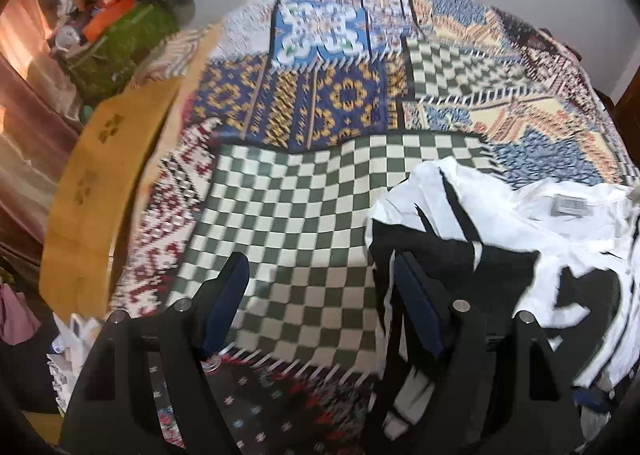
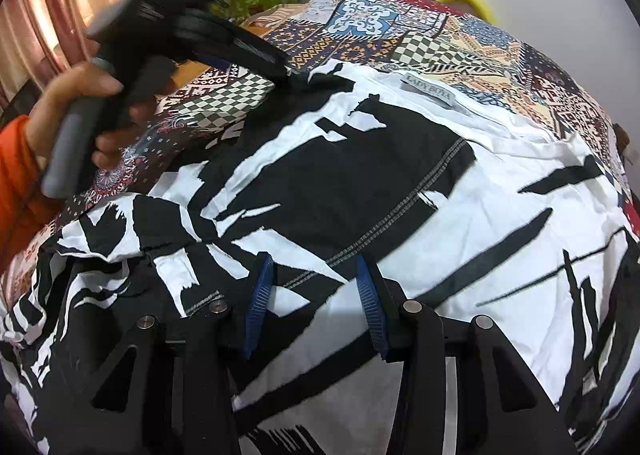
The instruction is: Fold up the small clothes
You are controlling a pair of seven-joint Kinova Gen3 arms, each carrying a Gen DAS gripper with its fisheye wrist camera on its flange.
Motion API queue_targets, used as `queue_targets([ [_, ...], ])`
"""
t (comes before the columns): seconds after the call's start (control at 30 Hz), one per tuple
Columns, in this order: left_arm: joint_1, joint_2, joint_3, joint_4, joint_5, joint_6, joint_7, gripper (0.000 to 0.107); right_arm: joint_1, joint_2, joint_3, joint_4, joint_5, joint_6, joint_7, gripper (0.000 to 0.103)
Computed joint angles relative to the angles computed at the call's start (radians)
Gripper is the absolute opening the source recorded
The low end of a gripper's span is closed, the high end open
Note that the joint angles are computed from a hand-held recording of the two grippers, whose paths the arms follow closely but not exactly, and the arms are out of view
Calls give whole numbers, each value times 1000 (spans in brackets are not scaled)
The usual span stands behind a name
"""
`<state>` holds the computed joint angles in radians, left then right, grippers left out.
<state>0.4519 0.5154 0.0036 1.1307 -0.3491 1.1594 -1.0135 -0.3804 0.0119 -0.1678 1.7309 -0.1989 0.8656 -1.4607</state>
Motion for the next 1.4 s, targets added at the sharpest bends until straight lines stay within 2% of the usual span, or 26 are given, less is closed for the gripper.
queue_targets([
  [0.17, 35, -128, 29, 108, -25, -33, -32, 76, -1, -36, -2, 12, 42, 22, -64, 40],
  [0.3, 29, -210, 85, 188, 35, -43, -64, 76, 3, -82, -1, 30, 65, 43, -100, 40],
  [0.4, 50, -223, 103, 238, 34, -40, -46, 77, 10, -132, -3, 53, 79, 61, -124, 40],
  [0.57, 91, -185, 115, 273, 15, 21, -20, 77, 29, -197, 9, 80, 88, 93, -133, 40],
  [0.8, 107, -274, 130, 363, 7, 8, 56, 77, 97, -321, 65, 125, 86, 135, -110, 40],
  [0.93, 130, -314, 152, 349, -51, 26, 93, 78, 160, -371, 128, 135, 81, 141, -96, 54],
  [1.0, 136, -327, 162, 334, -73, 20, 115, 78, 195, -385, 159, 139, 79, 135, -95, 54],
  [1.17, 149, -321, 176, 296, -98, -30, 171, 88, 278, -368, 215, 132, 82, 115, -108, 54],
  [1.3, 176, -265, 170, 258, -117, -51, 202, 88, 313, -306, 275, 124, 26, 99, -92, 54],
  [1.4, 183, -218, 164, 233, -82, -77, 193, 88, 338, -256, 308, 120, -37, 93, -70, 54],
])
